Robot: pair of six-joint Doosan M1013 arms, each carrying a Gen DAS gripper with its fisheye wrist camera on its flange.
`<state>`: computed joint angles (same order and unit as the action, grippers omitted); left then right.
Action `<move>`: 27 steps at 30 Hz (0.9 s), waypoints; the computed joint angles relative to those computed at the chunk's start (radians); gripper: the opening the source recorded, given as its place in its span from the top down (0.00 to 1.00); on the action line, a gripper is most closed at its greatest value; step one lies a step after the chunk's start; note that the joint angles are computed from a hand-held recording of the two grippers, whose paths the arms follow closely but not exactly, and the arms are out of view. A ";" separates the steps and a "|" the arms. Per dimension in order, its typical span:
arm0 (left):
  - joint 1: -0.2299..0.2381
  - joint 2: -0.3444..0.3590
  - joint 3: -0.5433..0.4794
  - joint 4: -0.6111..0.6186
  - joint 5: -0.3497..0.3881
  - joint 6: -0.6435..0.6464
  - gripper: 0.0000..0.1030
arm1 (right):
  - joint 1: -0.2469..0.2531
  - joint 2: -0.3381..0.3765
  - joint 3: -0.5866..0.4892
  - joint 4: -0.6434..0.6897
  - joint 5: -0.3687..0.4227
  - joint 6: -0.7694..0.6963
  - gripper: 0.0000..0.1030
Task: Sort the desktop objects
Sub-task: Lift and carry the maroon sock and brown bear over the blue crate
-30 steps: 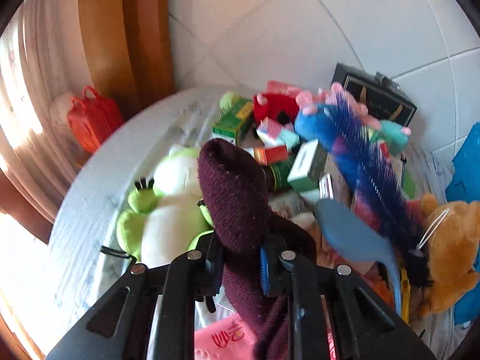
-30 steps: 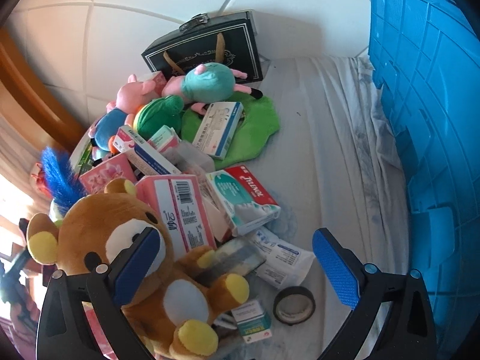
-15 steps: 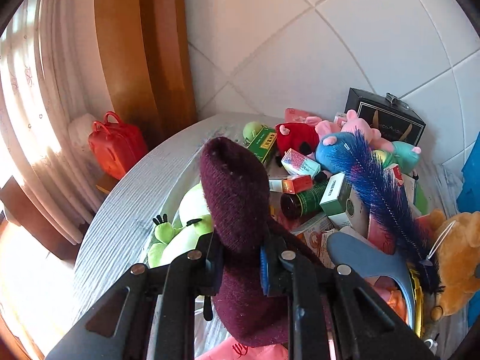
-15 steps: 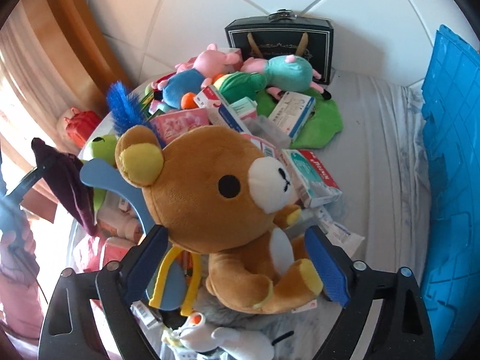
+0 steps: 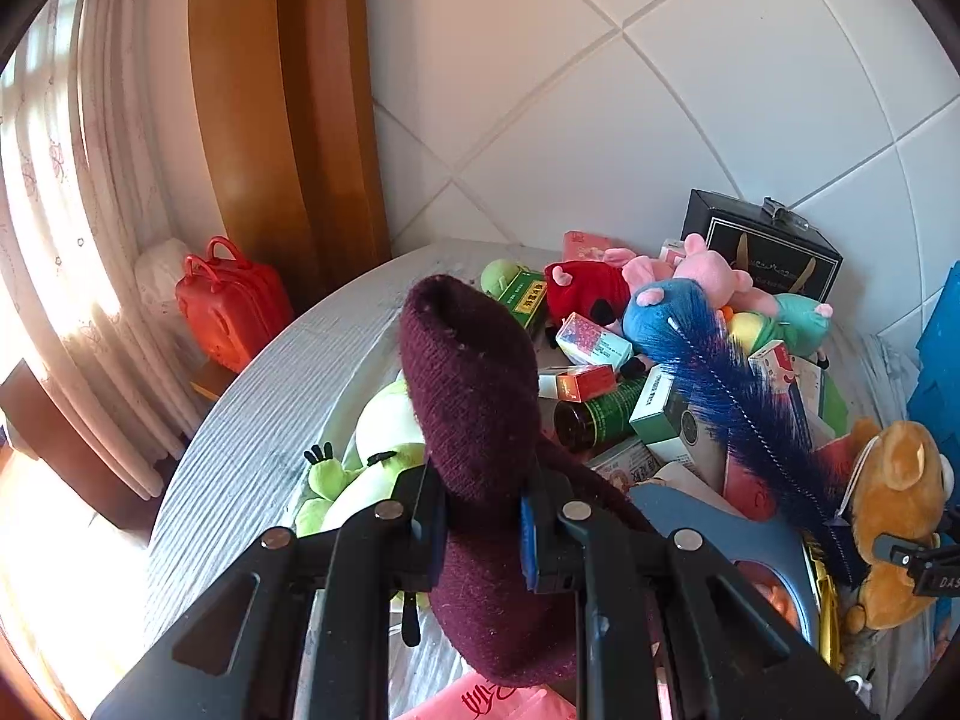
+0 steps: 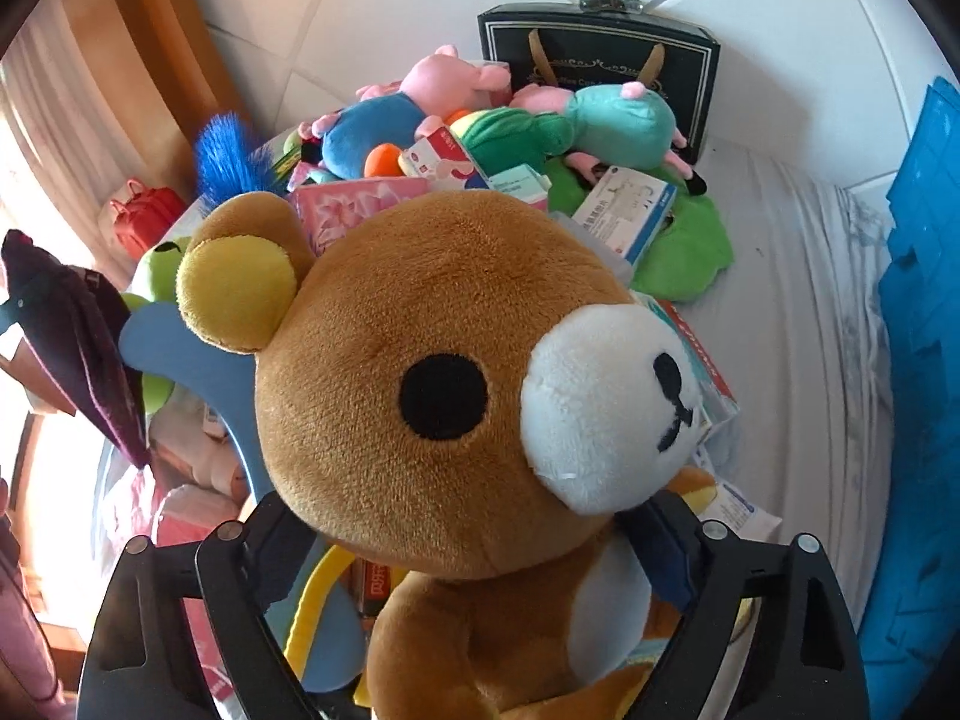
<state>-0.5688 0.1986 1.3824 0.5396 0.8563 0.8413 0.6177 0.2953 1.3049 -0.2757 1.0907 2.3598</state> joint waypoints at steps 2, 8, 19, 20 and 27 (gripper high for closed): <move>-0.006 -0.010 0.004 0.024 -0.004 -0.014 0.83 | 0.001 -0.019 0.013 -0.015 -0.024 0.031 0.14; -0.041 -0.049 0.024 0.159 -0.028 -0.087 0.83 | 0.025 -0.069 0.024 -0.139 -0.043 0.124 0.14; -0.103 -0.078 -0.021 0.146 -0.140 -0.013 0.83 | 0.125 -0.139 -0.014 -0.499 0.115 0.345 0.14; -0.113 -0.078 -0.028 0.143 -0.157 0.000 0.83 | 0.135 -0.145 -0.015 -0.527 0.133 0.359 0.14; -0.221 -0.041 -0.133 0.134 -0.182 0.054 0.83 | 0.162 -0.239 0.022 -0.632 0.194 0.426 0.14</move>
<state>-0.7894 0.1581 1.2495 0.6732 0.6748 0.8953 0.7795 0.0561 1.3265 -0.9074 1.2845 2.7856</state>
